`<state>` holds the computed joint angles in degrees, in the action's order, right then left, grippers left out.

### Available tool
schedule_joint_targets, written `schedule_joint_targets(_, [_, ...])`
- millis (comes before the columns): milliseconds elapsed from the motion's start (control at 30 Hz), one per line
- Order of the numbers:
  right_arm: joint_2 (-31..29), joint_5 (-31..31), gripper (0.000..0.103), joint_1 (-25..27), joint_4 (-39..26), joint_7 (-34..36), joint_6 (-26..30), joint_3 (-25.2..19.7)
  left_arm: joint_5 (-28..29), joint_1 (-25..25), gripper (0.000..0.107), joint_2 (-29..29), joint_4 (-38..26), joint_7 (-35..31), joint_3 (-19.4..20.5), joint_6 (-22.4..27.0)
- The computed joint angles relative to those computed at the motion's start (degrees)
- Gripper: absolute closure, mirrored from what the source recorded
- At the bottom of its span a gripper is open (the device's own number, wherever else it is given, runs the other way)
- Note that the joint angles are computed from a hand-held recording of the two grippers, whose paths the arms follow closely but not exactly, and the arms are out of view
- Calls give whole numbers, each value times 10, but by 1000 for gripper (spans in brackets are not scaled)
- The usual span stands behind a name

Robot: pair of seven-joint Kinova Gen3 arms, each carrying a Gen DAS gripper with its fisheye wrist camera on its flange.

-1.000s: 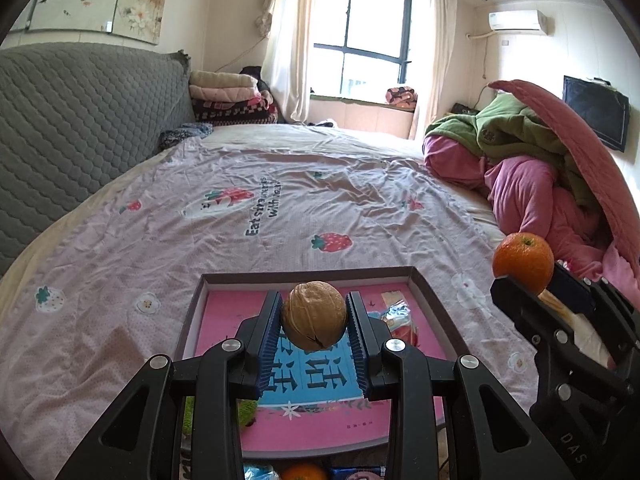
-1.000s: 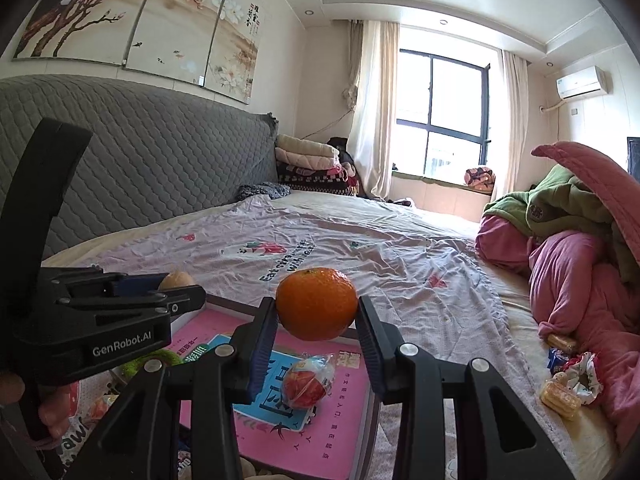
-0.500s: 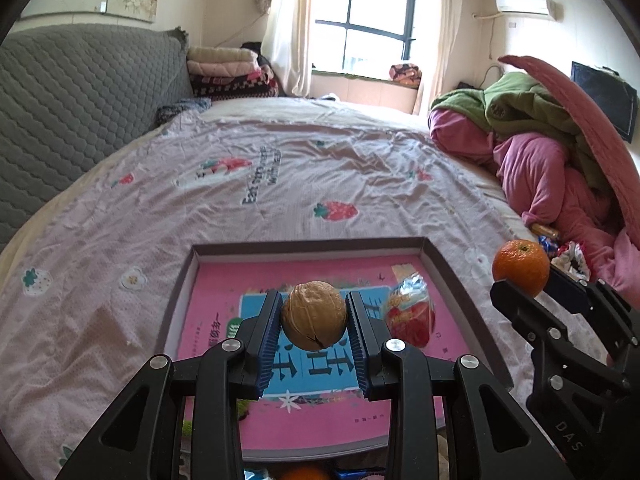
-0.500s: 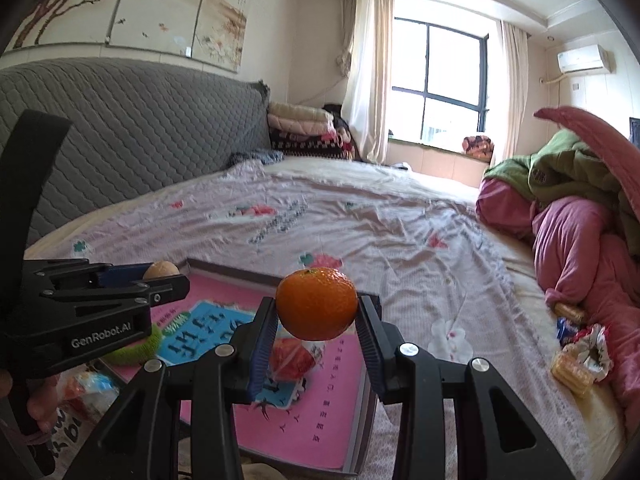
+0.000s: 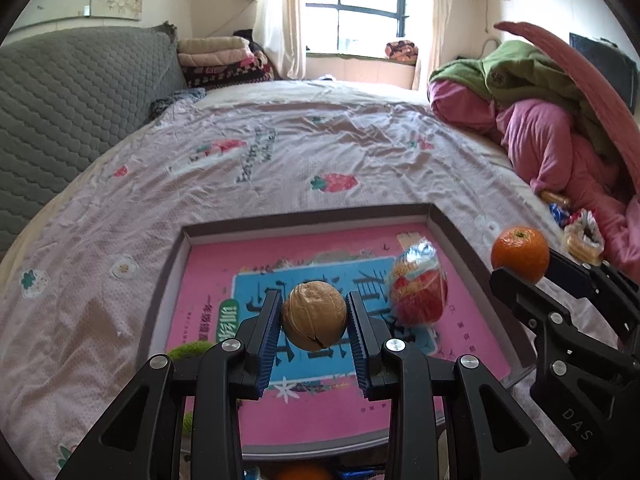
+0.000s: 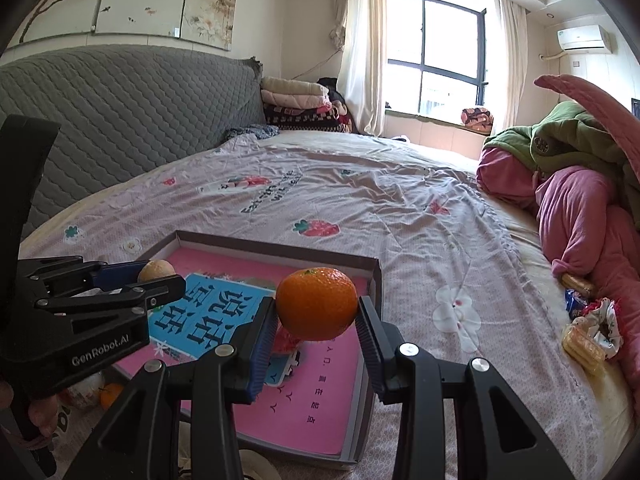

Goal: Organize objects
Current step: 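Lower the walnut and orange over the pink book inside the box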

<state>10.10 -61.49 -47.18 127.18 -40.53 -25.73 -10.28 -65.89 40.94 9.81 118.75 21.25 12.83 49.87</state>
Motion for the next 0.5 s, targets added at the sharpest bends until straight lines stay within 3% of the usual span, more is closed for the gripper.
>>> schedule_joint_targets(133, [8, -32, 62, -7, -10, 32, 15, 8, 24, -15, 74, 3, -2, -30, -5, -32])
schedule_joint_targets(267, [14, -76, 63, -9, -21, 75, 32, 14, 21, -4, 74, 16, -10, -39, -8, -18])
schedule_joint_targets(500, [29, -138, 62, -9, -37, 142, 59, 24, 65, -24, 74, 19, -16, -83, -25, -62])
